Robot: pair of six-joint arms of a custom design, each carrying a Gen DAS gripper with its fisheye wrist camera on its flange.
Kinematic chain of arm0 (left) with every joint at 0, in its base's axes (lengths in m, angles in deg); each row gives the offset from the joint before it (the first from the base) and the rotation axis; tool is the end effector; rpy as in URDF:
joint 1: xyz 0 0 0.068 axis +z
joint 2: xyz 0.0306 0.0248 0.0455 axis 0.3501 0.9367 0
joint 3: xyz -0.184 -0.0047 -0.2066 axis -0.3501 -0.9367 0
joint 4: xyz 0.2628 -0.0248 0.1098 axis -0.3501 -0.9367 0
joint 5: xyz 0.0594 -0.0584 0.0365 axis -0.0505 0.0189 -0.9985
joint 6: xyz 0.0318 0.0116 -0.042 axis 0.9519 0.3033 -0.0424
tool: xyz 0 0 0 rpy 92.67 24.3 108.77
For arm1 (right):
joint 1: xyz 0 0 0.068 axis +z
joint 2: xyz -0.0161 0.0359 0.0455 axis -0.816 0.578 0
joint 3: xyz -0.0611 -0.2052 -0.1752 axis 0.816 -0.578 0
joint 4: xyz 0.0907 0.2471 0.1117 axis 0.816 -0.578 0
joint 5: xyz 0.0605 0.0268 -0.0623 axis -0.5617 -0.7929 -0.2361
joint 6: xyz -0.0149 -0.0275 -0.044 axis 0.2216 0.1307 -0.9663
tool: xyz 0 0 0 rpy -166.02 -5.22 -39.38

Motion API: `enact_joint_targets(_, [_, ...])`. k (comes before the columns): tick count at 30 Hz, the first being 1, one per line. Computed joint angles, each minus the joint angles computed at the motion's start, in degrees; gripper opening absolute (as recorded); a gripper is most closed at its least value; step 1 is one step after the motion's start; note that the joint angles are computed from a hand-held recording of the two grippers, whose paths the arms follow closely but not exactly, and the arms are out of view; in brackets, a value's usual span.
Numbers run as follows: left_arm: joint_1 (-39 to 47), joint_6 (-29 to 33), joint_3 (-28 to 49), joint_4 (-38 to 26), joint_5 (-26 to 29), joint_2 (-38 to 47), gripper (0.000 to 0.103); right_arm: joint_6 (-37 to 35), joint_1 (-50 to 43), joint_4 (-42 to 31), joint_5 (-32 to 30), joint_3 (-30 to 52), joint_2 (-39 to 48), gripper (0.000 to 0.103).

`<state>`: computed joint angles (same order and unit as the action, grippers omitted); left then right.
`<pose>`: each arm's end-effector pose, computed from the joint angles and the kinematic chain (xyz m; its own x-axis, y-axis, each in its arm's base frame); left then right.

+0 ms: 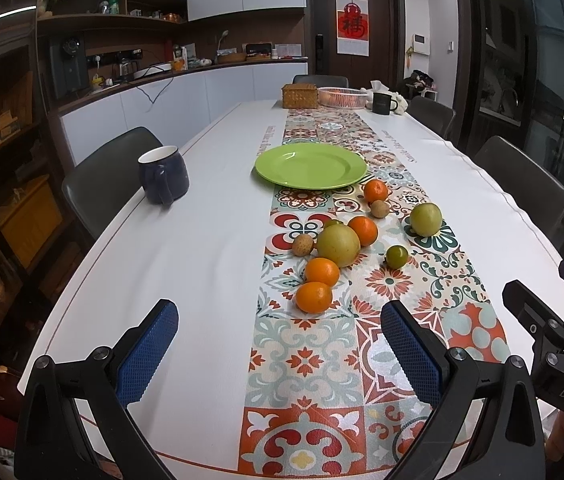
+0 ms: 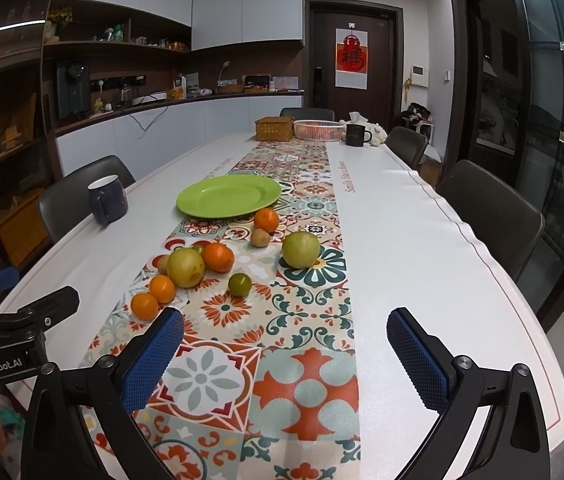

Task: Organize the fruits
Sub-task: 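Grasp an orange with the left tool while the right tool grasps a small green fruit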

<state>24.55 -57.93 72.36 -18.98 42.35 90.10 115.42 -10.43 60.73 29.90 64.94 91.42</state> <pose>0.1737 0.0097 0.2414 -0.6368 0.0565 -0.7690 0.0510 0.9982 0.0312 0.1602 0.1270 0.2383 -0.5427 0.0040 -0.8399 0.0031 1.0000 0.0028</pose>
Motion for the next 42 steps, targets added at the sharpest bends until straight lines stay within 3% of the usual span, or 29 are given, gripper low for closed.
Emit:
enact_joint_targets(10, [-3.0,-1.5,1.6,2.8,-4.0,6.9,0.103,-4.2,-4.4,4.8,-6.4,0.5,5.1,0.102])
enact_joint_targets(17, [-3.6,-0.6,3.2,5.9,-3.0,14.3,0.102,-10.3,-8.8,9.6,-12.4,2.5,12.3,0.102])
enact_joint_targets(22, [-4.4,0.6,5.0,8.3,-2.7,20.9,0.089,-15.5,-11.8,12.6,-16.2,5.3,19.2,0.095])
enact_joint_targets(30, [-5.2,1.5,9.0,8.9,-0.3,31.6,0.064,-19.9,-15.5,14.2,-23.0,10.5,29.1,0.076])
enact_joint_targets(42, [-5.5,2.6,12.7,7.6,2.8,39.0,0.042,-22.7,-18.6,13.6,-29.7,17.9,39.7,0.049])
